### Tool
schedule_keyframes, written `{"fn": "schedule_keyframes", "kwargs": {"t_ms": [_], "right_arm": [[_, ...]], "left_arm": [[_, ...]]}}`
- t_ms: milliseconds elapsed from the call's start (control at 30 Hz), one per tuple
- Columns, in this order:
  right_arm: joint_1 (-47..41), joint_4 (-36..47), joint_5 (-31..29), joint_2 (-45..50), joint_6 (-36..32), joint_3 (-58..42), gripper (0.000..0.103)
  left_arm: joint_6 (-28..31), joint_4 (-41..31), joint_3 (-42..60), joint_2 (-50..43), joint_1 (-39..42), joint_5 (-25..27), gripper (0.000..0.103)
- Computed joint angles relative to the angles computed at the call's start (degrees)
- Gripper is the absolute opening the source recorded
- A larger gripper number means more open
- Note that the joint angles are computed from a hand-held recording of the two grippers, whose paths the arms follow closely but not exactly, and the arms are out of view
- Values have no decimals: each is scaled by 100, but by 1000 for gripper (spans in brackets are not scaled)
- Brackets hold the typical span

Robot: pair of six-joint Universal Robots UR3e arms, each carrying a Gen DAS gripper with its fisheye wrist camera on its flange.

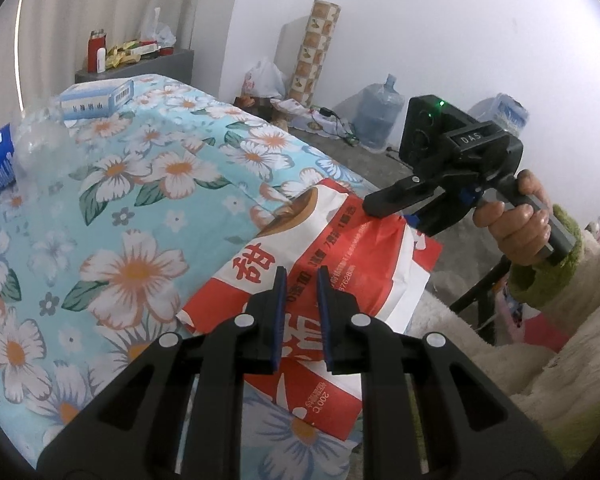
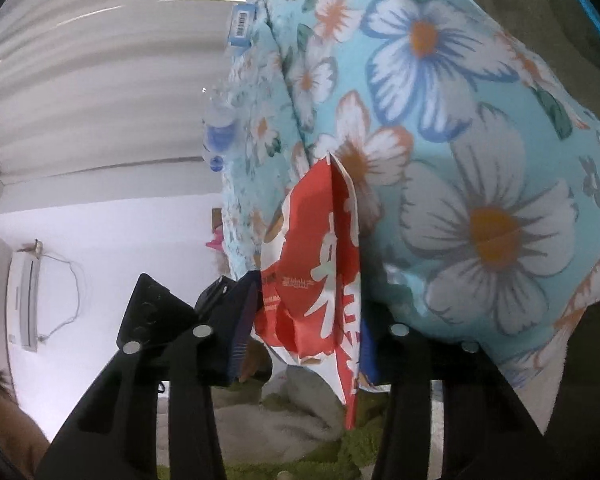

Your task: Collect trash

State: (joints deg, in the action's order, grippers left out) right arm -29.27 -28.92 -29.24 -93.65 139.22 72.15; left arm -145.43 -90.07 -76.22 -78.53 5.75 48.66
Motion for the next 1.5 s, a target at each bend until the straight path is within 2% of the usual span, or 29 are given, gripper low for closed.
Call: {"fn": "schedule_keyframes", "kwargs": {"t_ms": [67,267,400,500,633,700,933,1067,1133,1200,1233,1333,1500], "right_arm": [[99,-267,104,-139,319,110,27],[329,-1319,137,-726,1036,366,27],[423,-2221,201,-1104,1752,853,24],[408,-2430,315,-1197,1873,964,23],[125,-1764,610,-1225,1309,941,22],[11,-1728,737,-1344,1243,1088,22],[-870,286,904,-1303,-309,535,22],[-1232,1066,964,-1241,-968,404,22],[-1288,1164,1030,-1229,-1074,444,22],[-1493,1673,954,-1150,-1520,299,22],[-1739,2241,794,-1080,-1993,118,22],[-1848,2477,820,-1057,-2191,83,23],[-2060,2847,814,-1005,-2497,48,23]], "left_arm": [[57,-108,-17,25,100,-111,14],[221,-400,16,103,285,-264,15],[36,-309,66,83,212,-159,15],[-112,-325,128,124,221,-154,15],[-225,-459,305,179,347,-301,15],[-321,-447,406,181,374,-329,22],[-664,-395,728,92,477,-464,25],[-904,-279,891,-20,442,-393,31],[-1028,-231,991,-89,416,-326,32],[-1100,-199,1031,-103,415,-282,36],[-1154,-149,1049,-117,400,-230,37],[-1304,8,1107,-166,324,-38,44],[-1551,321,1137,-220,193,299,62]]}}
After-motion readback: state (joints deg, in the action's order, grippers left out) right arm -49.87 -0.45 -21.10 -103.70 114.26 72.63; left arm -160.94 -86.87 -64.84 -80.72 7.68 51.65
